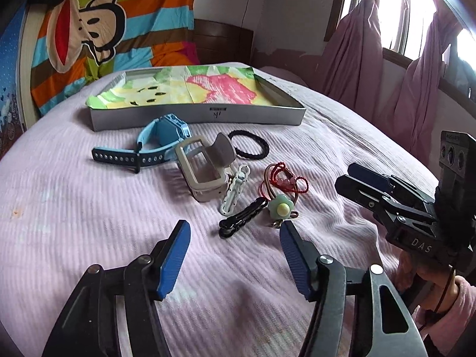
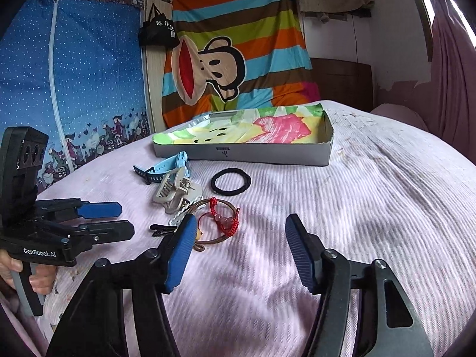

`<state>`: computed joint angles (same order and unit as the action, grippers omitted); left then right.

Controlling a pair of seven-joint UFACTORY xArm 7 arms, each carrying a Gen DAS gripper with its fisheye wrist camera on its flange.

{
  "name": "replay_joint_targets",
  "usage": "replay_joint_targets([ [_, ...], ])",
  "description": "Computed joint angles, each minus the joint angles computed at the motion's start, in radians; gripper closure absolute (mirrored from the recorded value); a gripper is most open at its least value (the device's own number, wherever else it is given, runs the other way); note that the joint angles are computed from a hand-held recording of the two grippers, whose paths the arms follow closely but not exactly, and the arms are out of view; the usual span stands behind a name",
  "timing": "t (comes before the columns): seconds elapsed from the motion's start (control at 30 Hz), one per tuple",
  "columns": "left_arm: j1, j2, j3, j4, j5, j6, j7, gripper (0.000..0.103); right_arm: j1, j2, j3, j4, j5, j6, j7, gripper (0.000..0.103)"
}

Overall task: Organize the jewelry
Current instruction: 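Grasp the black strap keychain with the left tool while the right tool grasps the red string bracelet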

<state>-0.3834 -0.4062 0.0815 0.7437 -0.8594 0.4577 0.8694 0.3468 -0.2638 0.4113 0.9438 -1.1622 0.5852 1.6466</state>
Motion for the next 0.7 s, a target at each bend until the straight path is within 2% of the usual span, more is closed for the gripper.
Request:
replay_joint_targets([
  [0.1,0.020,0.039,-0.019,0.029,0.042,0.031,-0.050,0.050,0.001,0.046,-0.027,0.022,0.039,-0.041,-0.042,0.069],
  [0.17,0.031,0.058,-0.030,0.043,0.065,0.044,-0.073,0.051,0.005,0.077,-0.040,0.036,0.057,-0.057,-0.061,0.073],
  [0.37,0.051,0.110,-0.051,0.087,0.101,0.067,-0.087,0.052,0.019,0.128,-0.081,0.055,0.085,-0.109,-0.081,0.077],
  [0.47,0.062,0.137,-0.060,0.111,0.111,0.083,-0.091,0.060,0.028,0.147,-0.096,0.066,0.096,-0.121,-0.094,0.084],
  [0.57,0.072,0.152,-0.066,0.125,0.108,0.102,-0.091,0.071,0.038,0.175,-0.110,0.084,0.113,-0.136,-0.112,0.085],
  [0.63,0.075,0.151,-0.068,0.126,0.097,0.111,-0.078,0.083,0.045,0.188,-0.120,0.090,0.124,-0.147,-0.126,0.092],
  [0.7,0.076,0.144,-0.071,0.121,0.087,0.117,-0.060,0.087,0.052,0.193,-0.125,0.094,0.117,-0.147,-0.124,0.095],
])
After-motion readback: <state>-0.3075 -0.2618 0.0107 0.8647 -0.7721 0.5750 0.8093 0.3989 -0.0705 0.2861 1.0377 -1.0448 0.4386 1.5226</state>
